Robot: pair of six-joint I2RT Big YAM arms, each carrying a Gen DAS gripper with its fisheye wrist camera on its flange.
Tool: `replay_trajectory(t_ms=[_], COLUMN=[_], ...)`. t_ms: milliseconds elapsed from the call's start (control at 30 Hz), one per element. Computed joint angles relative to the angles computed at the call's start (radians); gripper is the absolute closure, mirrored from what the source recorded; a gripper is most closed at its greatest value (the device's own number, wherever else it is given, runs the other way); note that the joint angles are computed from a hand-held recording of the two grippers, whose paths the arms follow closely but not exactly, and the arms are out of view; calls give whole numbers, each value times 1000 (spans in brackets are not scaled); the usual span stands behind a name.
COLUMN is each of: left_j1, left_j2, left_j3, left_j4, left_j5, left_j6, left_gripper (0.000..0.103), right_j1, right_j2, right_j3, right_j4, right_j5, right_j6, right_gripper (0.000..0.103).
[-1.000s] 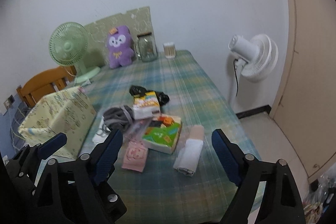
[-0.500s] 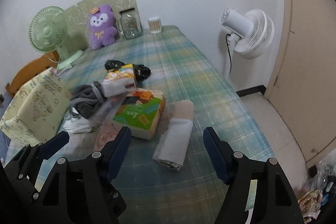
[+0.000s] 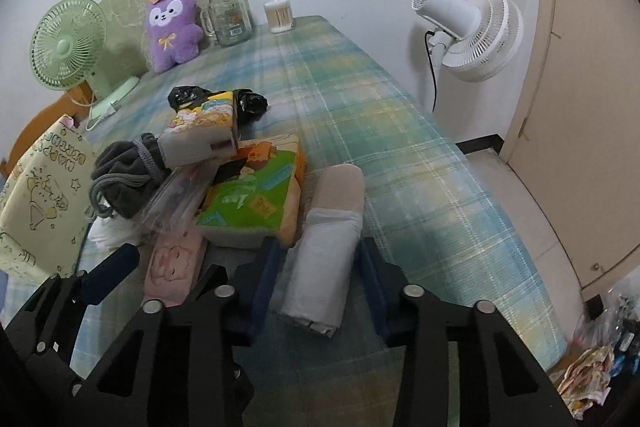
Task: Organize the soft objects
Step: 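Close the left tool on the pink baby-print packet while the right tool grasps the white rolled cloth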
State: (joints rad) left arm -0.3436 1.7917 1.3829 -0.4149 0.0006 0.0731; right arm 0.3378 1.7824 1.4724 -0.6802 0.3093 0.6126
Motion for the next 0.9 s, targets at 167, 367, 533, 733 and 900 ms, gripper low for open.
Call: replay_trajectory(t_ms=[167, 367, 533, 733, 900], left_j1=[-1, -2, -4, -2, -6], left_j2=[-1, -11, -39, -80, -122], left_j3=[6, 7, -20, -56, -100], left_j4=[-21, -56, -54, -42, -9], left_j5=[39, 34, 35, 55, 51], left_j6=[0, -24, -29, -32, -28], left_gripper=[56, 61, 62, 62, 63], right_j1=[-4, 1, 13, 34, 49], right_j2=[-6, -21, -47, -87, -123], right_j3=[-7, -17, -43, -73, -103], right_j4=[8, 3, 12, 25, 36], right_j5=[-11, -15, -8, 25, 46], right_j6=[8, 21, 27, 34, 54], right_gripper=[76, 76, 77, 77, 77])
